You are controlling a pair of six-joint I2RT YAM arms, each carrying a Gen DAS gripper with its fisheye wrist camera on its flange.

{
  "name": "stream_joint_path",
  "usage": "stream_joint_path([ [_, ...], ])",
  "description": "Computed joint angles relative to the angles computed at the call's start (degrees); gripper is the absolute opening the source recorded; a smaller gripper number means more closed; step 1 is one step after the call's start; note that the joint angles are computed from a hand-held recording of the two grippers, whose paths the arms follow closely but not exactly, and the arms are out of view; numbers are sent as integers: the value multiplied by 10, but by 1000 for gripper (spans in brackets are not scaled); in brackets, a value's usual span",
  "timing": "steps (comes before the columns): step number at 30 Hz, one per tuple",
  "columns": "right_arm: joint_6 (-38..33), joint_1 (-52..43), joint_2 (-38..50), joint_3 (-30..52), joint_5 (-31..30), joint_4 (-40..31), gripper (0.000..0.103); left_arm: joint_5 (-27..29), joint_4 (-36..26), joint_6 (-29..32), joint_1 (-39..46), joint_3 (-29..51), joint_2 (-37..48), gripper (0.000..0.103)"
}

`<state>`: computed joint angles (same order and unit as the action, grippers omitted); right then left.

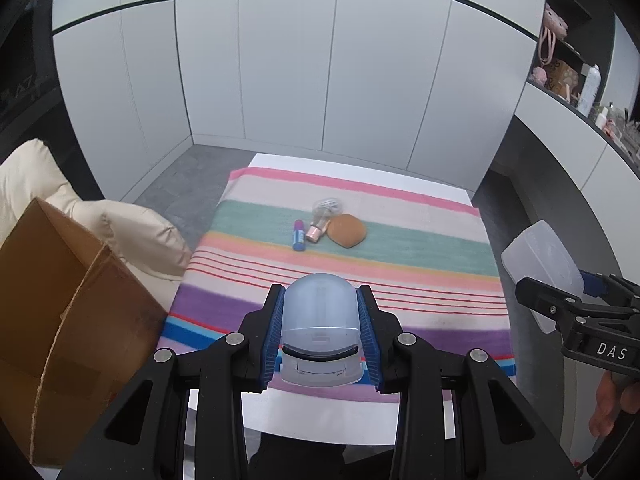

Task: Organize objects
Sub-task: 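Carry the clear case in the right tool and white compact in the left tool to the cardboard box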

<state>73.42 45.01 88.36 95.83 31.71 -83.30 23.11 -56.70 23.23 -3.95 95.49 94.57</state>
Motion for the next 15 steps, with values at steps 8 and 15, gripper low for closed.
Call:
stream_joint_path([
  [8,-47,-1,75,80,11,5,89,9,-4,16,40,19,23,36],
  [15,-81,-4,136,145,4,20,89,19,-3,30,89,44,43,36],
])
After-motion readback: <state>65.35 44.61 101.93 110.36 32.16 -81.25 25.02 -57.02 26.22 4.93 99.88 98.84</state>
